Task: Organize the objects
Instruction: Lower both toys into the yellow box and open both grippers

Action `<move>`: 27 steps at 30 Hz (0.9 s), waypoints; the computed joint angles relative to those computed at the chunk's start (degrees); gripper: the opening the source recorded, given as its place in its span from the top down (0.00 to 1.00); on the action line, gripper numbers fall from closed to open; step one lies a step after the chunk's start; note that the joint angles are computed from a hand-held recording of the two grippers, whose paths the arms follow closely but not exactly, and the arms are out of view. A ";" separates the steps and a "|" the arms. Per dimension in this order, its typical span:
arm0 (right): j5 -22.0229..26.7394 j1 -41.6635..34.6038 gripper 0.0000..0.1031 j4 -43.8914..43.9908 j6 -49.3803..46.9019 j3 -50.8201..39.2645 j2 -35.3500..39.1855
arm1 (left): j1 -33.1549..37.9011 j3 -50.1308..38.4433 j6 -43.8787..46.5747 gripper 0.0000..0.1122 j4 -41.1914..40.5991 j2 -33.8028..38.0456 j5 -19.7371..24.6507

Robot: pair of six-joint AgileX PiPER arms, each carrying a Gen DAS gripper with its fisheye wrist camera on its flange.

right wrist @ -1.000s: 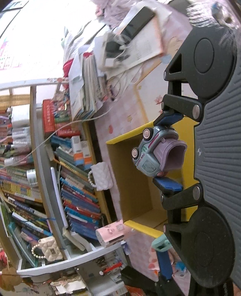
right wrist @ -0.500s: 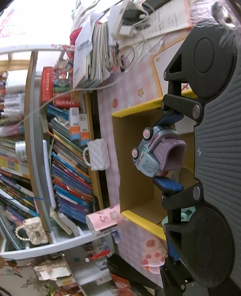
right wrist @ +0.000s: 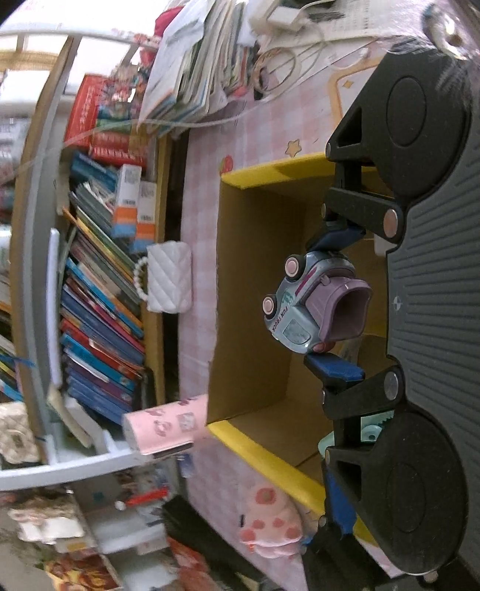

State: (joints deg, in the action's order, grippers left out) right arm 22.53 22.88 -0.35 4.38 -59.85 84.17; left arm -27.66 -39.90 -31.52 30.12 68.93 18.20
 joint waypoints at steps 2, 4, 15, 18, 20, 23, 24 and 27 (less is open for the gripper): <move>1.75 0.41 0.46 -1.58 -0.23 -2.24 2.29 | -0.04 -0.28 -1.48 0.38 1.43 0.70 0.11; 3.47 -0.05 0.46 0.46 -3.56 -4.53 4.58 | 0.01 -0.68 -2.77 0.38 2.70 1.60 0.31; 10.44 0.30 0.46 3.97 -13.28 -10.51 9.95 | 1.24 -0.99 1.72 0.38 -3.48 2.39 -0.33; 11.77 0.53 0.46 4.18 -14.68 -11.09 10.43 | 1.07 -0.99 1.39 0.37 -3.26 2.28 -0.14; 12.54 0.69 0.46 3.99 -14.88 -11.68 10.94 | 1.01 -0.94 0.79 0.37 -2.76 2.25 -0.15; 13.10 0.95 0.46 3.83 -15.31 -12.05 11.27 | 0.67 -0.68 -1.66 0.38 -0.62 2.20 -0.24; 13.24 0.98 0.46 3.76 -15.36 -12.21 11.34 | 0.57 -0.58 -2.32 0.38 -0.05 2.16 -0.26; 13.45 1.02 0.46 3.55 -15.22 -12.33 11.40 | 0.20 -0.42 -4.23 0.37 1.59 1.98 -0.04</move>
